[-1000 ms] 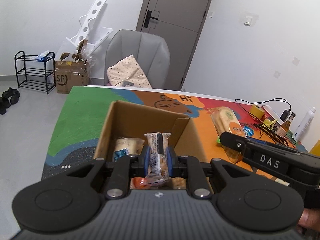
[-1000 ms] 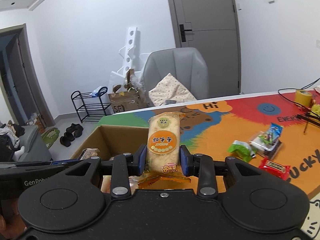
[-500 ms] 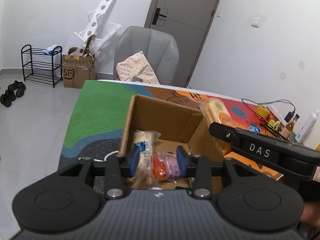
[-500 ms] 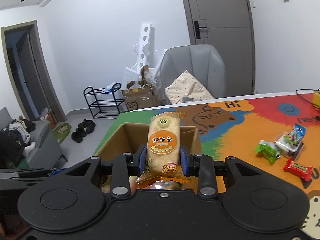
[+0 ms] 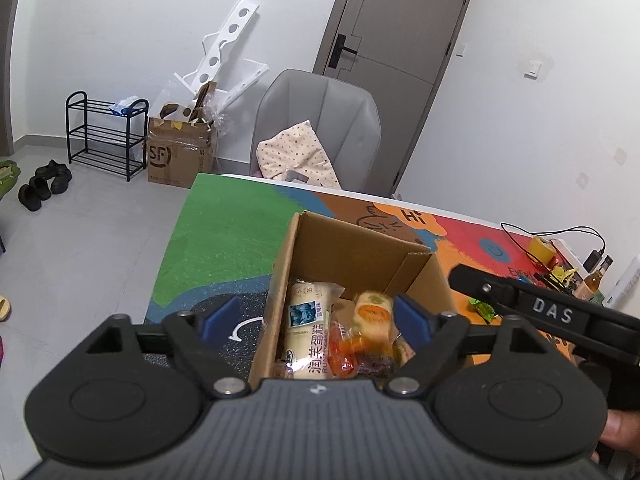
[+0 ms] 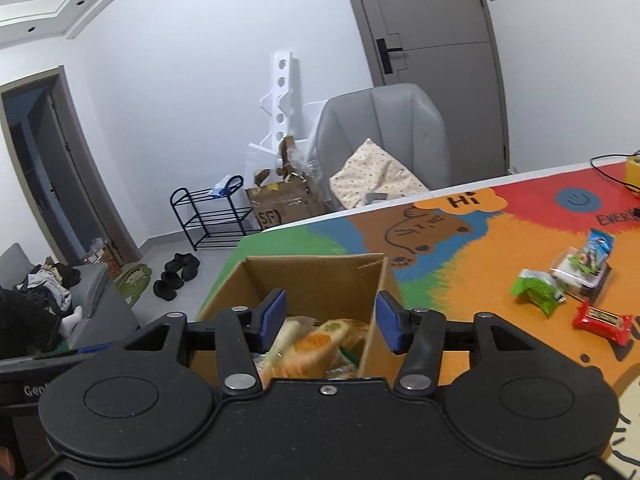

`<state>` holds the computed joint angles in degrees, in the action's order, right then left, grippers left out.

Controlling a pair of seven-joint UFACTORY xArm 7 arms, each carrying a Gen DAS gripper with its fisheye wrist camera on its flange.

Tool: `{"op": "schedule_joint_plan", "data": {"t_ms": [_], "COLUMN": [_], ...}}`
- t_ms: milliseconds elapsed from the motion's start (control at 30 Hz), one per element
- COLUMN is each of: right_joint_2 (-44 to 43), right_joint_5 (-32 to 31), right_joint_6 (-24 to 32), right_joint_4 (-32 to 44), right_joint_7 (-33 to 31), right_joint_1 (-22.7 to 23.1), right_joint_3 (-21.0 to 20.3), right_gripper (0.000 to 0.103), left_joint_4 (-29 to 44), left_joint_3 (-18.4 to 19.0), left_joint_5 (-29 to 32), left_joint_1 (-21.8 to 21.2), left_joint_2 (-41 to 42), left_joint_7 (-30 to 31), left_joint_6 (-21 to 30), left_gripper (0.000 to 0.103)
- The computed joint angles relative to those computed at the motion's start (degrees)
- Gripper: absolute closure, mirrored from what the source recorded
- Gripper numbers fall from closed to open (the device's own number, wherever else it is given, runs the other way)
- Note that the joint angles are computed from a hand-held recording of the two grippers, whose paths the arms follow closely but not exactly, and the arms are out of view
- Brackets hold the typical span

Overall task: Organize snacks
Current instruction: 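Open both tools to drop the snacks into the box, then move the right tool to the red candy bar while the left tool reaches the green packet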

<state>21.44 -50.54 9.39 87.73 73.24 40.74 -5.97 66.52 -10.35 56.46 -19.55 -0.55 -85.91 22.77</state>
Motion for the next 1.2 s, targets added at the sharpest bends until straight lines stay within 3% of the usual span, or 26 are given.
{"op": "schedule_joint_plan", "data": {"t_ms": [167, 367, 733, 967, 1200], "right_joint_2": [-2.3, -5.6, -11.3, -16.6, -19.5], "right_joint_5": [-2.9, -11.3, -20.6, -27.5, -27.1], "right_joint_6": [-0.2, -1.9, -2.0, -1.4, -1.3], "right_joint_4": [-3.1, -7.0, -14.2, -19.7, -23.7], "right_joint_7": [1.9, 9.5, 18.9, 25.0, 24.9], "right_joint_1": [-0.3, -2.0, -9.4, -14.7, -21.1], "right_joint_3": [-0.8, -1.5, 2.0, 4.6, 7.9], "right_gripper": [0.04, 0.027, 0.021, 0.017, 0.018], "left_joint_4": [1.3, 2.9, 8.2, 14.5, 20.5], "left_joint_3": [-0.4, -0.6, -0.7, 0.8, 3.4], "left_joint_5": [1.3, 1.5, 3.9, 3.7, 0.0], "left_joint_1": [-1.0, -2.9, -7.2, -10.8, -14.7], "left_joint_2": [0.9, 1.8, 5.3, 10.7, 16.1], "left_joint_7": [-1.5, -1.7, -2.7, -0.4, 5.6], "left_joint_6": [2.3, 5.8, 9.9, 7.8, 4.0], "left_gripper": [0.014, 0.01, 0.009, 0.008, 0.008]}}
